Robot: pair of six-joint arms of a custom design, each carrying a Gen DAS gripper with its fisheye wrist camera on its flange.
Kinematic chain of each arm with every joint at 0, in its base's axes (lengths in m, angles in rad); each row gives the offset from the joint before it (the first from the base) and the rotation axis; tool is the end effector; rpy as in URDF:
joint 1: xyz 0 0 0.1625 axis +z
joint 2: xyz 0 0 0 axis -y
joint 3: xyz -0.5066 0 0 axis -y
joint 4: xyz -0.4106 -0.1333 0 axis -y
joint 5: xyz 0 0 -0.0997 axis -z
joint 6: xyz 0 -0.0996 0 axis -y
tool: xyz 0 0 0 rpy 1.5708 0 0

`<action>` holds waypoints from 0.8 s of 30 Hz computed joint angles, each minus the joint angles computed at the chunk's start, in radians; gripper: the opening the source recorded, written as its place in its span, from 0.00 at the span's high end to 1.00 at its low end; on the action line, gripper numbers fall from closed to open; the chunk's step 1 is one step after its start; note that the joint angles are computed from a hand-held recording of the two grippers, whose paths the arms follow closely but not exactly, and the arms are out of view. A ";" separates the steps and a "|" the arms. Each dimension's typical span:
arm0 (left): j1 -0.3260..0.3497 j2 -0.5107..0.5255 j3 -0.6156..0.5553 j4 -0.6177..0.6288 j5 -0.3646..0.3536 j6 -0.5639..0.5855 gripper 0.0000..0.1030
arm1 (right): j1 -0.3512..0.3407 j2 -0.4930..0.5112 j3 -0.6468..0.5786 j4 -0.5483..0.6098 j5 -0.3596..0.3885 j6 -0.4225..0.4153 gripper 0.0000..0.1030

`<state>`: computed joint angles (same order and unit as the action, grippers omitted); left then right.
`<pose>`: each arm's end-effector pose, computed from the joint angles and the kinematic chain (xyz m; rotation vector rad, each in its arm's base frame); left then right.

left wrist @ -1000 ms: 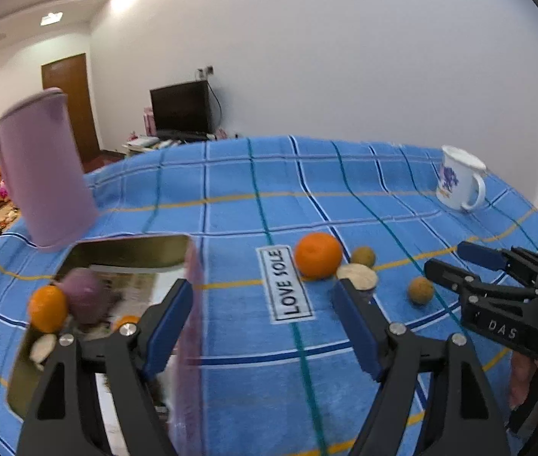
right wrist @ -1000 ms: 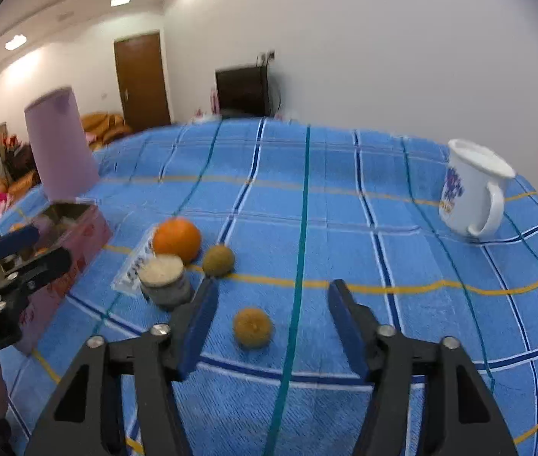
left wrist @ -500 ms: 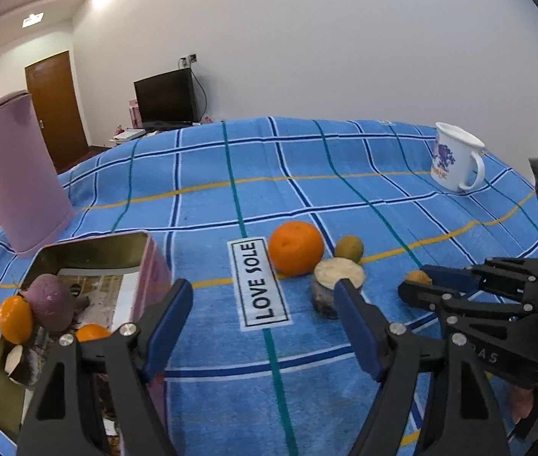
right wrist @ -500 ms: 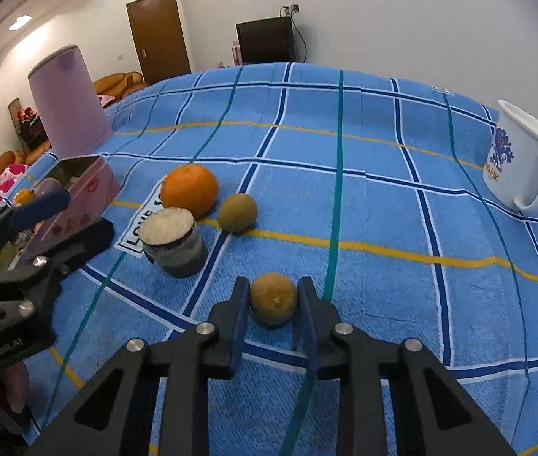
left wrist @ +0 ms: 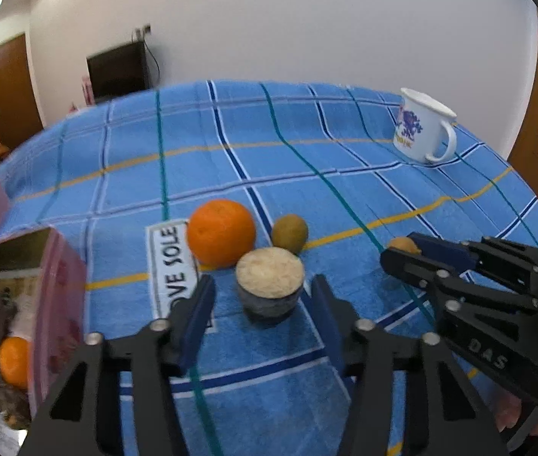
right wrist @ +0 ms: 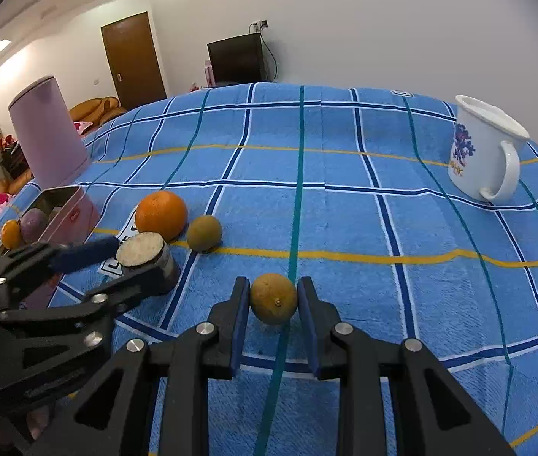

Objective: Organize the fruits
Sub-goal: 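Grasp a cut taro piece with the left tool while the right tool holds its fruit, then lift the taro piece and yellow-brown fruit in both tools toward the tin box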

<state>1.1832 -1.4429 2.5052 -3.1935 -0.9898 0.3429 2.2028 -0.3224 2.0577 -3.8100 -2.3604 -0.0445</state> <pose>0.0254 -0.4351 0.2888 0.6871 2.3947 -0.7307 0.3662 -0.3942 -0.0953 0.5501 -2.3347 0.8754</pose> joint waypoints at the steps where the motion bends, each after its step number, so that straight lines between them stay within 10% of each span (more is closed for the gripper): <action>1: 0.011 -0.004 -0.011 0.033 -0.024 -0.008 0.62 | -0.001 -0.001 0.001 -0.002 0.004 0.000 0.73; 24: -0.007 -0.044 0.066 -0.172 -0.057 0.068 0.63 | 0.042 0.039 0.010 -0.231 0.042 -0.183 0.73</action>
